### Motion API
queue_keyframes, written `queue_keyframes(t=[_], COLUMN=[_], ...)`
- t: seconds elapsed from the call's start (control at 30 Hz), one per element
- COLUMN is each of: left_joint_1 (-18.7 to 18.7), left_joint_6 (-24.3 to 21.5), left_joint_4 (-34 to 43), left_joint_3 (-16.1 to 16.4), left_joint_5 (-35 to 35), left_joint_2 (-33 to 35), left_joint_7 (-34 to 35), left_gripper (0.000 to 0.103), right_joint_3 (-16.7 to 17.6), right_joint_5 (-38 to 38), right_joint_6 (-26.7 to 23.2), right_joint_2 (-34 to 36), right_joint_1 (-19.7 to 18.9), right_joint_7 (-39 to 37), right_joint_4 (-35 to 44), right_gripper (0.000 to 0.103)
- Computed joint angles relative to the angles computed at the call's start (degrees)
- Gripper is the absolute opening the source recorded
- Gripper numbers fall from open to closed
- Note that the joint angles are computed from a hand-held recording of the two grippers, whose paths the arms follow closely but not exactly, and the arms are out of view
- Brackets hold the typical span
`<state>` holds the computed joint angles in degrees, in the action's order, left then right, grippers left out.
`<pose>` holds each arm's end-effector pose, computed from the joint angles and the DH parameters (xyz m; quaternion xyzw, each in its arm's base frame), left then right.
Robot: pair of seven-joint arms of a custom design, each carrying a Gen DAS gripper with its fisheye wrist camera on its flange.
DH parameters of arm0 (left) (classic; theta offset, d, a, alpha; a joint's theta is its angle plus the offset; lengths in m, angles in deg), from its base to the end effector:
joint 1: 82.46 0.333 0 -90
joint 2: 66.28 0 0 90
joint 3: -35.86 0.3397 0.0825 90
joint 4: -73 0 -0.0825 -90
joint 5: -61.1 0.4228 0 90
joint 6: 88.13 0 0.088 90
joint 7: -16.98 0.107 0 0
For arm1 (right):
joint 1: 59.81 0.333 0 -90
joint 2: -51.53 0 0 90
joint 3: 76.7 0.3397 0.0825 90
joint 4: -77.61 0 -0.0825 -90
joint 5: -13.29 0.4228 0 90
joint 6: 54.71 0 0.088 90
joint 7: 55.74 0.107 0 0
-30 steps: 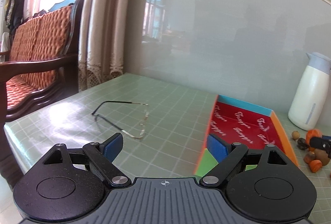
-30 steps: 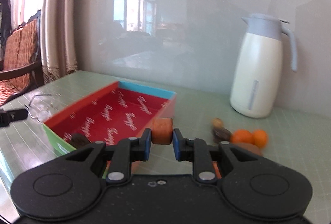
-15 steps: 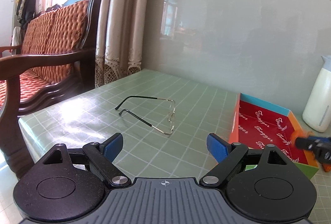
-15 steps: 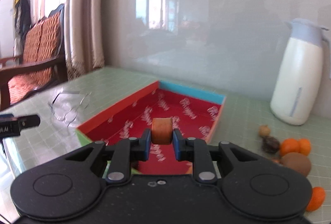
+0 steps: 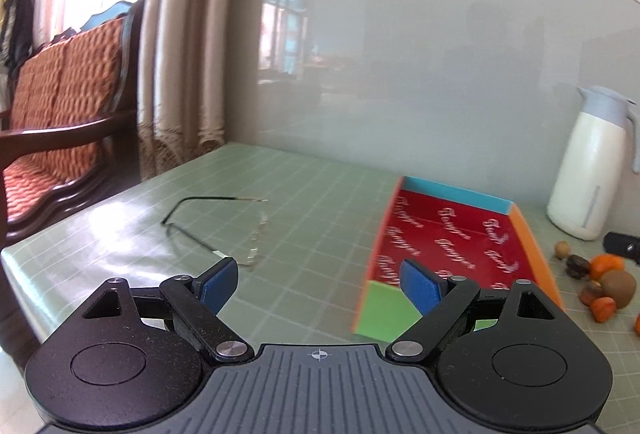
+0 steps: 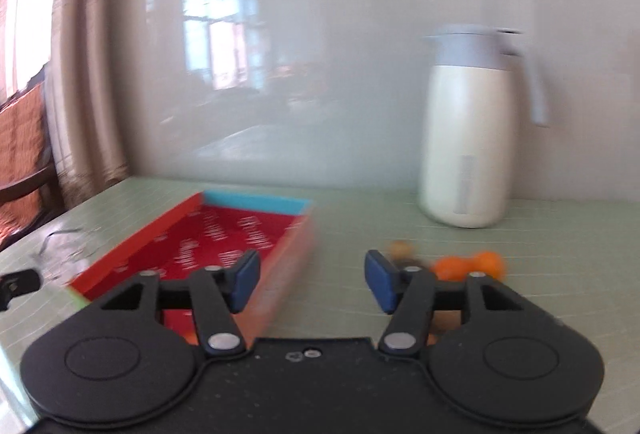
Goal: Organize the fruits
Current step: 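Move the left gripper back to the fruits and close on a mandarin orange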
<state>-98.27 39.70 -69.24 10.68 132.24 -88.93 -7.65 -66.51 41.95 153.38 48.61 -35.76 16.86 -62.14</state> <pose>0.3703 -0.2906 0.4530 -0.7214 0.4290 -0.3021 0.4520 0.4744 0.2499 0.4629 -0.6643 0.4883 -0.3137 0.4710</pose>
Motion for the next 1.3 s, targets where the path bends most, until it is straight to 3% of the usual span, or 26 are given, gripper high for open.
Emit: queue_keyframes(t=[0.1, 0.17, 0.23, 0.3, 0.8, 1.3], left_joint_1=[-0.23, -0.49, -0.86, -1.33, -5.67, -15.11], left_joint_6=[-0.06, -0.04, -0.9, -2.36, -1.15, 3.56], left_joint_4=[1.41, 2.32, 3.26, 4.05, 12.67, 30.35], left_joint_3=[-0.44, -0.39, -0.6, -0.99, 0.84, 5.5], left_joint_5=[0.56, 0.85, 1.0, 1.84, 7.58, 15.28], left_joint_2=[1.48, 2.47, 3.43, 4.23, 13.66, 31.64], left_joint_7=[0.16, 0.4, 0.52, -0.01, 0.77, 6.04], left_gripper=[0.088, 0.089, 0.1, 0.103, 0.103, 0.103], right_joint_3=[-0.85, -0.99, -1.94, -2.21, -2.71, -4.52], right_joint_5=[2.39, 4.49, 3.37, 3.21, 6.47, 3.4], right_joint_6=[0.75, 1.46, 1.73, 2.03, 4.19, 3.68], right_joint_2=[-1.04, -1.65, -2.48, -3.19, -7.0, -10.85], right_joint_1=[-1.35, -2.33, -3.2, -4.16, -10.07, -16.4], right_joint_7=[-0.43, -0.7, 1.98, 3.47, 4.14, 7.41], right_joint_4=[-1.01, -1.74, -2.96, -3.84, -8.56, -13.49], right_gripper=[0.065, 0.075, 0.086, 0.087, 0.088, 0.088])
